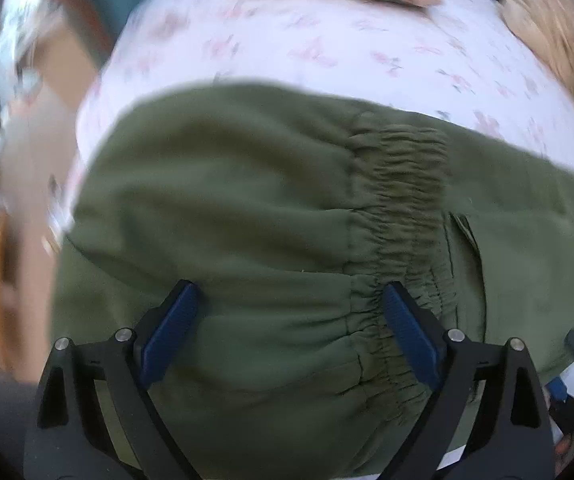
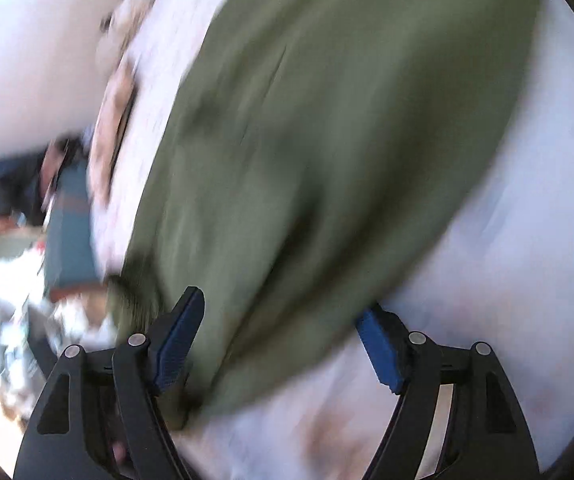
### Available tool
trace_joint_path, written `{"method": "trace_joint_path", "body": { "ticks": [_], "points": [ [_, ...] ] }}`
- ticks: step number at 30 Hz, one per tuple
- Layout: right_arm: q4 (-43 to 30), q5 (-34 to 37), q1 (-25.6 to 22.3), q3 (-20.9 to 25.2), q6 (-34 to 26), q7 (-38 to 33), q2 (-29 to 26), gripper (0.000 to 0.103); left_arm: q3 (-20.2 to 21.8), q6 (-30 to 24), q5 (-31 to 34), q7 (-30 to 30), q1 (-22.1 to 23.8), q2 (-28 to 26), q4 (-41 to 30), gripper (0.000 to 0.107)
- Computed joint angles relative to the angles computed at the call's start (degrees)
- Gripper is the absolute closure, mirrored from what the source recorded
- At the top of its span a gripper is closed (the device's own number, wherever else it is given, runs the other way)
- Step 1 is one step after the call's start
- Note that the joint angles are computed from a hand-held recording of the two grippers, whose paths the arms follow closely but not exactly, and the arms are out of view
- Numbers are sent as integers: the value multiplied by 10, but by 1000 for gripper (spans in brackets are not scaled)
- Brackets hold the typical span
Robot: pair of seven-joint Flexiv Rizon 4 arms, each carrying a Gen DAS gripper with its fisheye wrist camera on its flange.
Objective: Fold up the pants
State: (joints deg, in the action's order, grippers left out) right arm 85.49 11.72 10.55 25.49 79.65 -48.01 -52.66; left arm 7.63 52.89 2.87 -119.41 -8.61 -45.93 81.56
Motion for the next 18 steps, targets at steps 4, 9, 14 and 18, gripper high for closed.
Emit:
{"method": "trace_joint_path", "body": {
  "ticks": [4, 9, 14, 18],
  "points": [
    [-31, -12, 14, -109, 16, 94, -8, 28, -9, 11, -13, 13, 12, 0, 6, 14],
    [-115, -59, -11, -164, -25, 152, -43, 27, -10, 25, -16, 25, 15, 0, 14, 14],
    [-141, -107, 1, -240, -41, 212, -52, 30, -6, 25, -15, 27, 8, 0, 14, 14],
    [-141, -127, -16, -237, -38, 226, -59, 93, -4, 22, -15, 27, 6, 0, 12, 14]
  ]
}}
